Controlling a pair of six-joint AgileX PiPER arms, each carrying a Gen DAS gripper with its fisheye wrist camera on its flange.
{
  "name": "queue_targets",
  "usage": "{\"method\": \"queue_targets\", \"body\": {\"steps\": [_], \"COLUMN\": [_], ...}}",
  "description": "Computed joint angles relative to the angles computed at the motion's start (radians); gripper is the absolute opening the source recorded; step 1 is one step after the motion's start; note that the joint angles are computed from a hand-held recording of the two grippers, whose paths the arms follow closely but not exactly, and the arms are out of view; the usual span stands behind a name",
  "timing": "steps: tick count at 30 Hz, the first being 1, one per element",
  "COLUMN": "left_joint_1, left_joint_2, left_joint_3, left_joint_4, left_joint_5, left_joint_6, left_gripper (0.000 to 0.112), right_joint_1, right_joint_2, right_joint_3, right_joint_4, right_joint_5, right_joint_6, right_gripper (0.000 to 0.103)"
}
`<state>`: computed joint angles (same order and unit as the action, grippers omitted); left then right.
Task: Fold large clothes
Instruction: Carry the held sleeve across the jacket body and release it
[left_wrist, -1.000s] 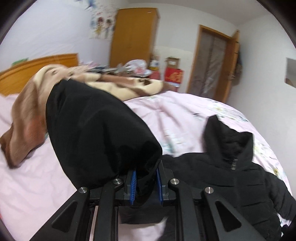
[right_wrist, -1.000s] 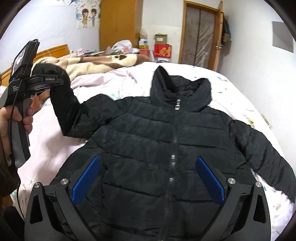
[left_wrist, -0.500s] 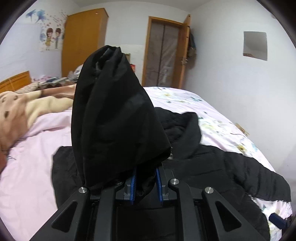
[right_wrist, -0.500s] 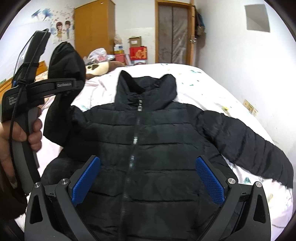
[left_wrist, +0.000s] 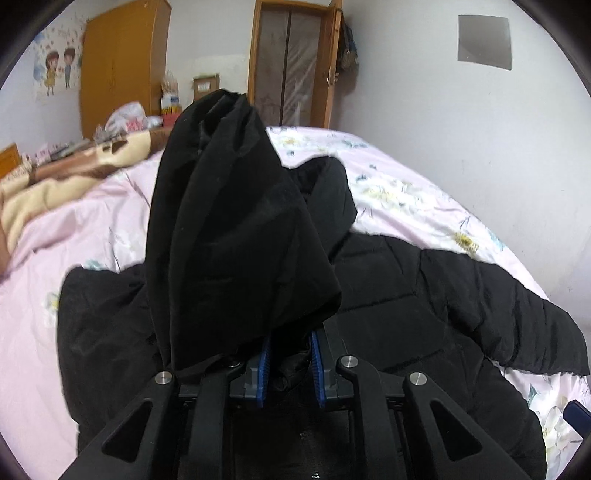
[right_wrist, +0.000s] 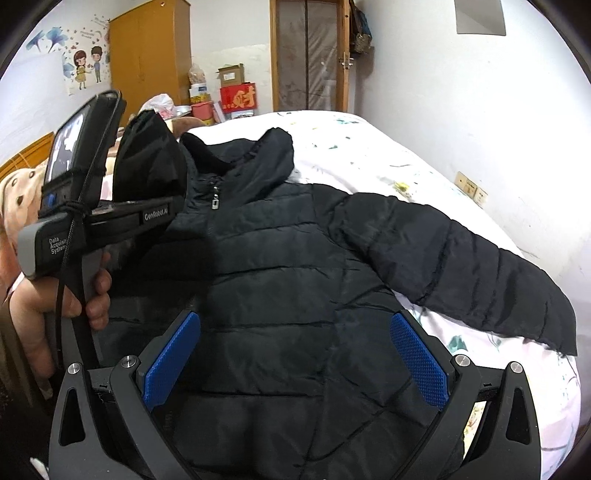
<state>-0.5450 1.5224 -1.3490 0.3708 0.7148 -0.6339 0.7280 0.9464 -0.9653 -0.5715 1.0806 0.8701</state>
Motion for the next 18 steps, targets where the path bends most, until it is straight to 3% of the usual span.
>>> {"method": "queue_targets", "body": {"steps": [1,3,5,6,8,11,18], "left_joint_1": [-0.004,-0.002,0.018,0.021,0.018,0.079,0.269], "left_joint_2": [0.009,0.007,-0.014,-0.028,-0.053,-0.074,-0.187], "left_joint_3": [0.005,0.022,0.054,0.065,0.084,0.079,0.107], "left_joint_4": [0.019,0.014,-0.071,-0.069,-0.029,-0.177,-0.256], "left_joint_5": [-0.001,-0.019,-0.068,-0.076,-0.080,-0.068,-0.002], "left_joint_6": [-0.022,-0.010,0.073,0.075,0.038,0.169,0.344], "left_gripper": [0.020,0.035,0.072,0.075,0.077,0.077,0.077], "right_joint_1": [-0.012,-0.036,-0.043,-0.046,-0.057,-0.056,-0.162], "right_joint_2": [0.000,0.002,0.006,0.011,0.022,0.037,0.129], "right_joint_3": [0.004,0.010,0.014,0.013,0.011,0.004,-0.023], "right_joint_4": [0.007,0.020,0.025,0.023,0.025,0.022,0.072], "right_joint_5": [-0.005,-0.020,-0.023,-0.023,-0.028,-0.029,-0.130], "right_joint_6": [-0.009,-0.026,-0.030,-0.028,-0.032,-0.035,-0.138], "right_gripper": [0.102,0.102,0.102,0.102,0.102,0.102,0.102]}}
